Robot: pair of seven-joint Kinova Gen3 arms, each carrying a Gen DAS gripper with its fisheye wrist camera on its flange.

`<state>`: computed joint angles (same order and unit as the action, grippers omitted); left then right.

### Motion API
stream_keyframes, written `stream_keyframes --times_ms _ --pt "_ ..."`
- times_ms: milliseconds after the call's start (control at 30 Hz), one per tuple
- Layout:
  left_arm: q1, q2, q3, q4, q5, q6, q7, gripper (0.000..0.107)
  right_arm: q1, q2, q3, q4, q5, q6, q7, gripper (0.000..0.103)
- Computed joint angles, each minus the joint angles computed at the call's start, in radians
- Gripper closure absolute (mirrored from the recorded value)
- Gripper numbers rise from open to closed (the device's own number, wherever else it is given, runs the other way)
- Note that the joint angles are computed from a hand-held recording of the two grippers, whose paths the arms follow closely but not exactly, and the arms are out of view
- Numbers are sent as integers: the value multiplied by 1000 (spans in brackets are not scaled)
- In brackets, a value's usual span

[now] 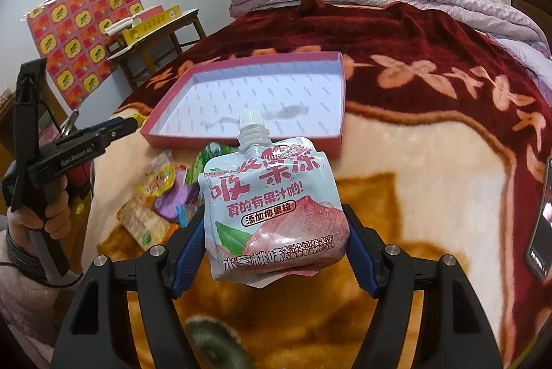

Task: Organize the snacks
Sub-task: 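Lift and carry the pouch with the right tool while the left tool carries the candy into the box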

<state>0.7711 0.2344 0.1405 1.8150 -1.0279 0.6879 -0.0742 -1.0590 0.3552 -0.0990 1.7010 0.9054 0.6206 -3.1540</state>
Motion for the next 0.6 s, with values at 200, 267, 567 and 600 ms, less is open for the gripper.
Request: stream_keyframes --times_ms 200,267,567,600 --pt "-15 27 -16 -41 11 -10 -32 74 22 12 6 -56 0 12 61 30" --pt "-16 34 -25 -50 13 -14 -40 74 33 23 8 -81 -14 15 97 30" --pt "-28 72 -58 -94 62 -28 -109 74 83 86 30 -193 -141 8 275 30" --pt "-29 77 -62 -100 68 -30 -118 74 88 94 35 -205 -157 6 296 30"
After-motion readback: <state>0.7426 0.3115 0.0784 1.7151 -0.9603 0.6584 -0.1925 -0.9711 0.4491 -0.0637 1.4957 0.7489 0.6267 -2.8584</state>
